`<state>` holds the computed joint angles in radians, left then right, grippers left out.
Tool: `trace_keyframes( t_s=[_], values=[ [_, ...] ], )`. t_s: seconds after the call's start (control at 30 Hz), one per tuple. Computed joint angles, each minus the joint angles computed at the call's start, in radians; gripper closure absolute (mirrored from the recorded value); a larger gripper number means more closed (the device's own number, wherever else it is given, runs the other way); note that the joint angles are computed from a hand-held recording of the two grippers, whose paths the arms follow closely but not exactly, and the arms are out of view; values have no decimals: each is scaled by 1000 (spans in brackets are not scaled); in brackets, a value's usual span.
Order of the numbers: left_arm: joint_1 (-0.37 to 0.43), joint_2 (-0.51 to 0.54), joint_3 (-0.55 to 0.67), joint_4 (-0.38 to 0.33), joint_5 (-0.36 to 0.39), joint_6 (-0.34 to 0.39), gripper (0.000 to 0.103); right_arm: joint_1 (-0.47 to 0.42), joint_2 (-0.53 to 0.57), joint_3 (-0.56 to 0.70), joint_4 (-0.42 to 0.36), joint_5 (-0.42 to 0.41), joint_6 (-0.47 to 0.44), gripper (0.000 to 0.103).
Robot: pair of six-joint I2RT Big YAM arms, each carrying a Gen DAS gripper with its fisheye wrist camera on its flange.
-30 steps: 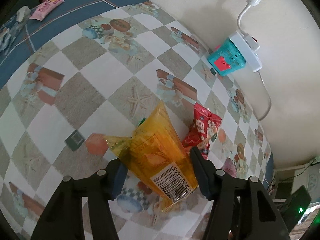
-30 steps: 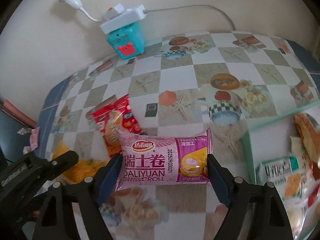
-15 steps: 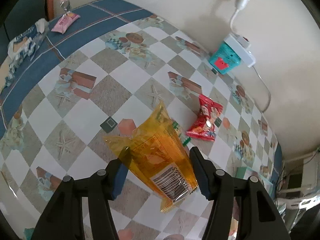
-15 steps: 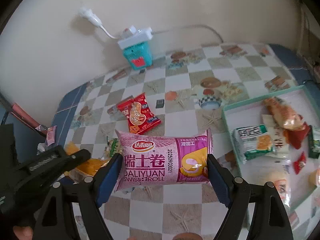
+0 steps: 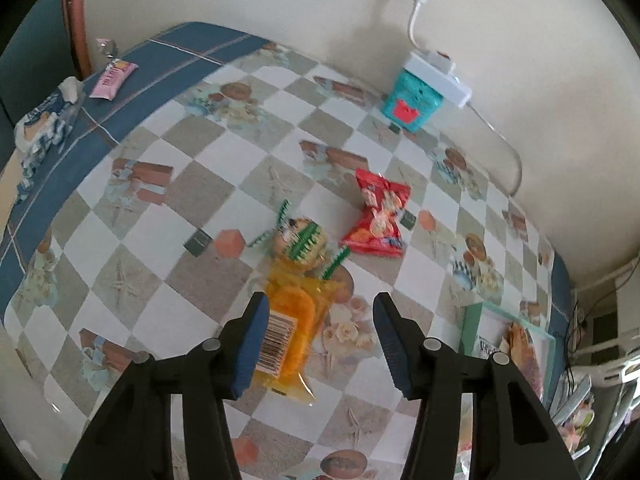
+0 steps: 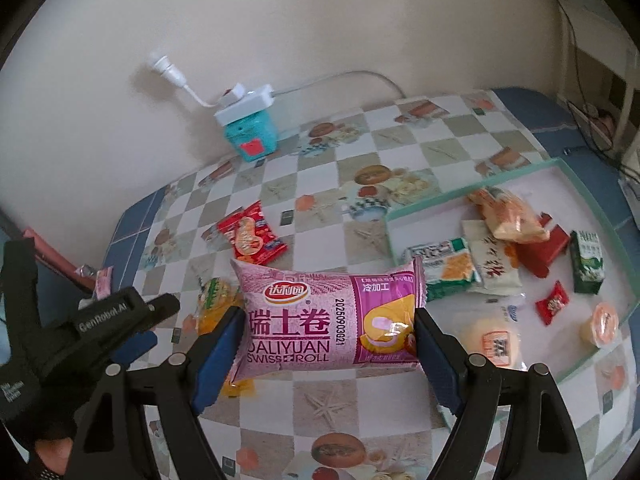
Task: Organize snacks
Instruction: 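Lift the pink swiss roll pack with the right gripper while the left lifts the jelly bag, then carry the swiss roll pack and orange jelly bag over the white tray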
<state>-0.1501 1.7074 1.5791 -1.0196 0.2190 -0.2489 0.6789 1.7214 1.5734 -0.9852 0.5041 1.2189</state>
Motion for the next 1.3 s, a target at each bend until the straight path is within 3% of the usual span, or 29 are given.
trace_keyframes(
  t_s=[0.13, 0.2, 0.33, 0.4, 0.47, 0.53, 0.67, 0.9, 0.97, 1.0, 1.07, 1.3],
  values=[
    [15, 8, 0, -5, 1, -9, 47, -7, -26, -34, 15, -2, 8, 18],
    [26, 14, -1, -12, -19, -23, 40, -12, -32, -43, 3, -1, 27, 19],
    [50, 22, -2, -21, -22, -46, 36, -23, -40, -68, 18, -28, 46, 19],
    [54, 18, -10, -19, -33, -54, 24, -29, -41, -76, 25, -45, 49, 18],
    [54, 19, -11, -24, -39, -53, 22, -30, -42, -78, 26, -51, 50, 18],
    [49, 25, -7, -28, -52, -44, 22, -31, -41, -78, 25, -52, 52, 18],
    [13, 56, 12, -54, -99, 40, 22, -34, -40, -79, 21, -60, 48, 18],
    [-56, 112, 14, -86, -233, 109, 22, -38, -40, -85, 6, -69, 54, 18],
    [-61, 112, 8, -79, -246, 114, 30, -39, -44, -87, 6, -68, 58, 18],
    [-61, 111, 6, -77, -250, 115, 44, -39, -46, -89, 4, -66, 62, 18],
    [-57, 110, 4, -74, -235, 116, 58, -40, -47, -89, 2, -67, 66, 18],
    [-55, 89, 4, -54, -219, 108, 63, -38, -51, -84, -4, -56, 65, 18]
  ],
)
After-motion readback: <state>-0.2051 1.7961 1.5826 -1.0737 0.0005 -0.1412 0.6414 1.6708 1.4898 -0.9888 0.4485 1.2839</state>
